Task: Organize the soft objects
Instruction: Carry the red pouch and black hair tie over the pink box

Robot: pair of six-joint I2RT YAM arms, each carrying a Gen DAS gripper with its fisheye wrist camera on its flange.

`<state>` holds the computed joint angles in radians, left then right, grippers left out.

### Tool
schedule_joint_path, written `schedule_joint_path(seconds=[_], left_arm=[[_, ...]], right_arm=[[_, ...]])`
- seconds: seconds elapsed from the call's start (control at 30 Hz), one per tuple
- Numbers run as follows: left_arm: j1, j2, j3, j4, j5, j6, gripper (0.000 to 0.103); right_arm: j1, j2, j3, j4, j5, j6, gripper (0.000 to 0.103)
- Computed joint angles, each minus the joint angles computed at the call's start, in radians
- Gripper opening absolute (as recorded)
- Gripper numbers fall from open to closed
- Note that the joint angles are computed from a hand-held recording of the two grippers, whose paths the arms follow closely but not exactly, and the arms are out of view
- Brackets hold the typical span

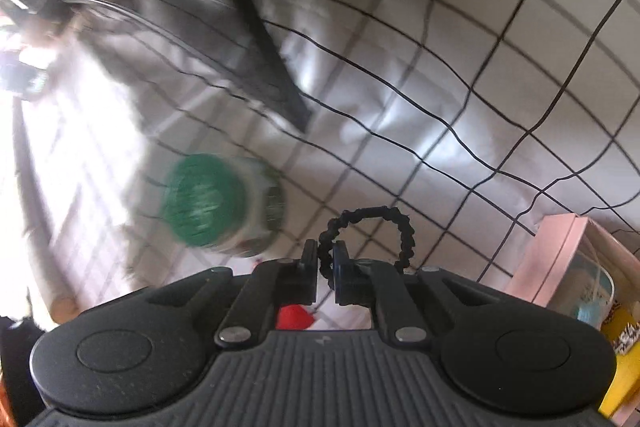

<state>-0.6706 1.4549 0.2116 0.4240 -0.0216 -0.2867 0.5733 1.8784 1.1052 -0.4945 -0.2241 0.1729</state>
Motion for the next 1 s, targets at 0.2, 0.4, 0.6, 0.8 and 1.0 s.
schedule_joint_path(seconds=[0.2, 0.4, 0.6, 0.8, 1.0], left_arm=[[-0.033, -0.188, 0.055, -0.205, -0.084, 0.055, 0.056], [-0.029, -0.292, 0.141, -0.361, -0.168, 0.100, 0.056], [-0.056, -0.302, 0.216, -0.426, -0.232, 0.105, 0.056], [-0.120, -0.231, 0.303, -0.432, -0.289, 0.114, 0.056], [-0.227, -0.125, 0.393, -0.403, -0.314, 0.096, 0.056]], right_arm=[[0.049, -0.253, -0.121, -0.001, 0.011, 0.031, 0.007], [0.052, -0.501, -0.254, 0.016, 0.026, 0.055, 0.007], [-0.013, -0.718, -0.348, -0.021, 0.001, 0.053, 0.007], [-0.115, -0.932, -0.437, -0.089, -0.048, 0.019, 0.007], [-0.323, -1.133, -0.495, -0.206, -0.132, -0.078, 0.007]])
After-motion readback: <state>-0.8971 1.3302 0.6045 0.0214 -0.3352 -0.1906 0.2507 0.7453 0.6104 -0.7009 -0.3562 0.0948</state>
